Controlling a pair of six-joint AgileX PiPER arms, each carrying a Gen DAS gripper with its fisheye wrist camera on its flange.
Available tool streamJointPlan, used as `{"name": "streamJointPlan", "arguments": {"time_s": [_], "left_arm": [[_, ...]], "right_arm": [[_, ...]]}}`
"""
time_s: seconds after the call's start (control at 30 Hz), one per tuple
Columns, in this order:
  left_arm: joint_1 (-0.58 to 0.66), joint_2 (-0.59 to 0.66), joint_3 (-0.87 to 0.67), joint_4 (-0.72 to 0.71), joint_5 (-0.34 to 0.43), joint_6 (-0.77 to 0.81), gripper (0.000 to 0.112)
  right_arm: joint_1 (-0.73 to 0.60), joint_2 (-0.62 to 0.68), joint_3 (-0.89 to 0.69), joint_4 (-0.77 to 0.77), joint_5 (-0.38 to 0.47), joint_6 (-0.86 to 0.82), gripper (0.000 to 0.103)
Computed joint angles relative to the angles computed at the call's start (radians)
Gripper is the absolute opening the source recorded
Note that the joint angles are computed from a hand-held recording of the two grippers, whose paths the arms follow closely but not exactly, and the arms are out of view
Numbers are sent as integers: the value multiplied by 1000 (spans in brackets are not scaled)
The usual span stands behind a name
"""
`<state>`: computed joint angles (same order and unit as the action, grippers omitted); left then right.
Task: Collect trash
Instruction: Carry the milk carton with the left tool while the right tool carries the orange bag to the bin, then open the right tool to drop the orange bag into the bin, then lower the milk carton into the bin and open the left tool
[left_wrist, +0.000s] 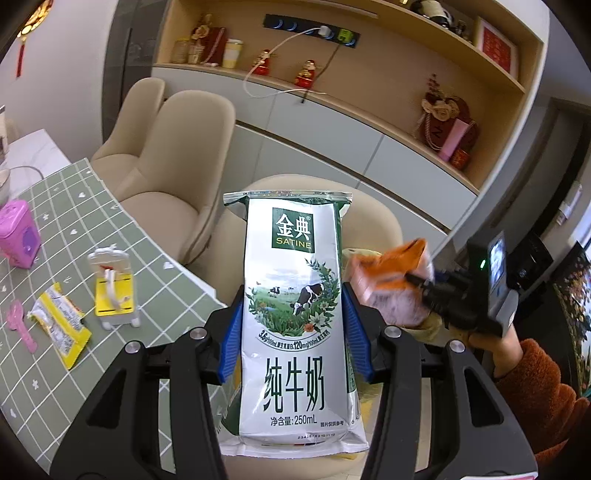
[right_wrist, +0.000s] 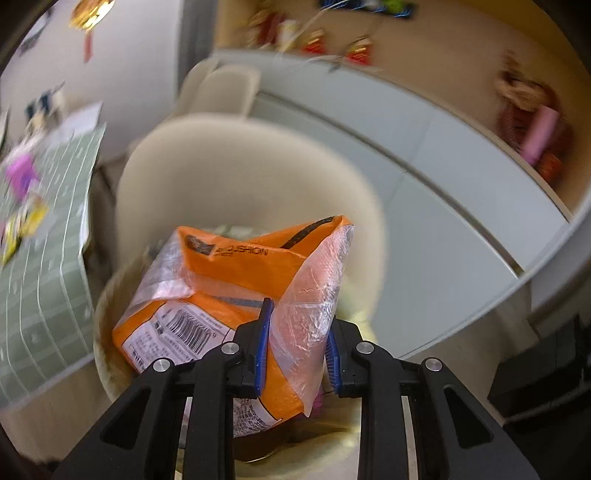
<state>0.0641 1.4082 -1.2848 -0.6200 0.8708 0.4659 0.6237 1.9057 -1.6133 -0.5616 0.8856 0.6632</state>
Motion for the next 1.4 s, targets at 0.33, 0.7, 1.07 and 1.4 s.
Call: {"name": "streamJointPlan", "arguments": {"time_s": [0.33,0.7,1.07,1.4], "left_arm": [[-15,8,6,22,-8,-28,46],[-81,25,-5,-14,-38,19,46],[-257,254,-249,-90,1,125,46],[-483,673,-732,142,105,70,46]], "right_arm": [[-27,-70,128,81,-85,16,35],[-9,-308,331,-48,-289,251,61],[99,-539,559,-372,-220,748,62],[118,-658,748,-398,-141,886,62]]}}
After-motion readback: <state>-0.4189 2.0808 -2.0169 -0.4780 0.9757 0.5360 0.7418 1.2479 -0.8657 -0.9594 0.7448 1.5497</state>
